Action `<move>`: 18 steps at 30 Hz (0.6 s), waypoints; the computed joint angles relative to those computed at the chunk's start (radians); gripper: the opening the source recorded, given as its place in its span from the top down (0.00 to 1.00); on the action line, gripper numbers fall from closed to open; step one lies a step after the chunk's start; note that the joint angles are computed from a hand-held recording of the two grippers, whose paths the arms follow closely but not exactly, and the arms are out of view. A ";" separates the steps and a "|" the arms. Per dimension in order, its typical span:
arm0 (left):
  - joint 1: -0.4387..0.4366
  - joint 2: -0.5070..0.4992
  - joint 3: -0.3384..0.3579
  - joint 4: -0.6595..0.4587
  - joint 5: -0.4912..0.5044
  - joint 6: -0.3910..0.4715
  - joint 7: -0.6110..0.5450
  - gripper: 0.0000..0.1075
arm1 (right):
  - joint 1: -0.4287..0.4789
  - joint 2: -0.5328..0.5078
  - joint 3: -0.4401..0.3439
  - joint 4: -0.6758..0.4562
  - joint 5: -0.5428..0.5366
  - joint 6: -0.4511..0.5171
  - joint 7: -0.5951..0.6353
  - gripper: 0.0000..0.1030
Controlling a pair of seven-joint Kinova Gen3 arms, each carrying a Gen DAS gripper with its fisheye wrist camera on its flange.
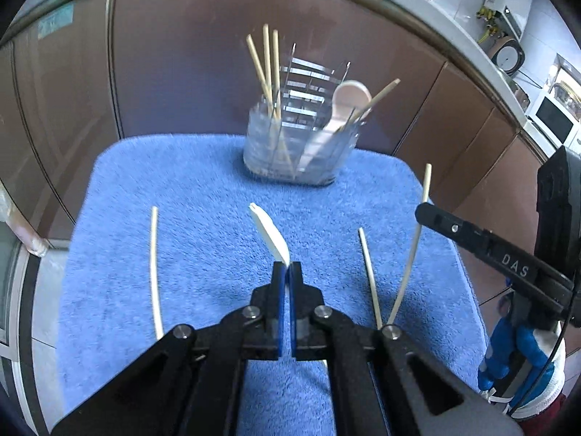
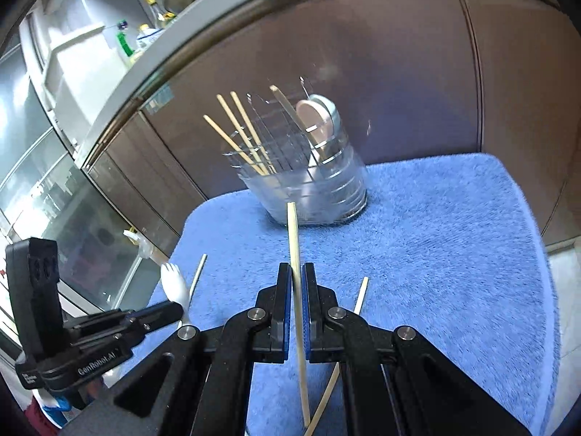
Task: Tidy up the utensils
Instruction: 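Lift the fork with the left tool while the right tool lifts the chopstick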
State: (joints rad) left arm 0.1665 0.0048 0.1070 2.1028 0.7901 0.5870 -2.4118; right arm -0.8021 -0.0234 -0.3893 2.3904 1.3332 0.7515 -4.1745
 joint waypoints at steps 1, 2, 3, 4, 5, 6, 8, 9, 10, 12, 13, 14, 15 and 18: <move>0.002 -0.027 -0.002 0.015 0.000 -0.008 0.001 0.99 | -0.011 0.008 -0.012 -0.012 -0.013 0.029 0.008 0.95; 0.004 -0.041 -0.005 0.027 0.015 -0.016 -0.015 0.99 | -0.030 0.004 -0.029 -0.015 -0.031 0.065 0.009 0.95; 0.007 -0.058 -0.009 0.040 0.030 -0.025 -0.032 0.99 | -0.041 0.018 -0.036 -0.023 -0.032 0.086 0.001 0.94; 0.012 -0.071 -0.015 0.049 0.037 -0.029 -0.038 0.99 | -0.056 0.020 -0.043 -0.027 -0.041 0.109 0.001 0.94; 0.017 -0.094 -0.023 0.060 0.045 -0.031 -0.044 0.99 | -0.073 0.019 -0.053 -0.032 -0.056 0.137 0.002 0.94; 0.020 -0.118 -0.036 0.070 0.051 -0.025 -0.051 0.99 | -0.088 0.023 -0.060 -0.038 -0.062 0.160 -0.001 0.95; 0.031 -0.143 -0.057 0.083 0.066 -0.024 -0.067 0.99 | -0.120 0.022 -0.076 -0.043 -0.072 0.204 -0.018 0.95; 0.033 -0.164 -0.070 0.090 0.067 -0.016 -0.070 0.99 | -0.134 0.022 -0.082 -0.048 -0.082 0.224 -0.016 0.95; 0.037 -0.176 -0.078 0.094 0.069 -0.015 -0.072 0.99 | -0.147 0.021 -0.086 -0.055 -0.094 0.242 -0.009 0.95; 0.043 -0.206 -0.101 0.104 0.074 -0.010 -0.076 0.99 | -0.172 0.023 -0.098 -0.068 -0.112 0.281 -0.005 0.95; 0.048 -0.213 -0.104 0.107 0.076 -0.015 -0.073 0.99 | -0.185 0.023 -0.103 -0.073 -0.120 0.299 -0.006 0.95; 0.048 -0.231 -0.116 0.110 0.073 -0.010 -0.071 0.99 | -0.198 0.027 -0.109 -0.082 -0.128 0.319 -0.005 0.95; 0.049 -0.246 -0.127 0.112 0.070 -0.004 -0.069 0.99 | -0.210 0.030 -0.113 -0.089 -0.135 0.338 -0.004 0.95; 0.054 -0.285 -0.159 0.117 0.064 0.007 -0.066 0.99 | -0.243 0.033 -0.122 -0.110 -0.147 0.389 0.006 0.95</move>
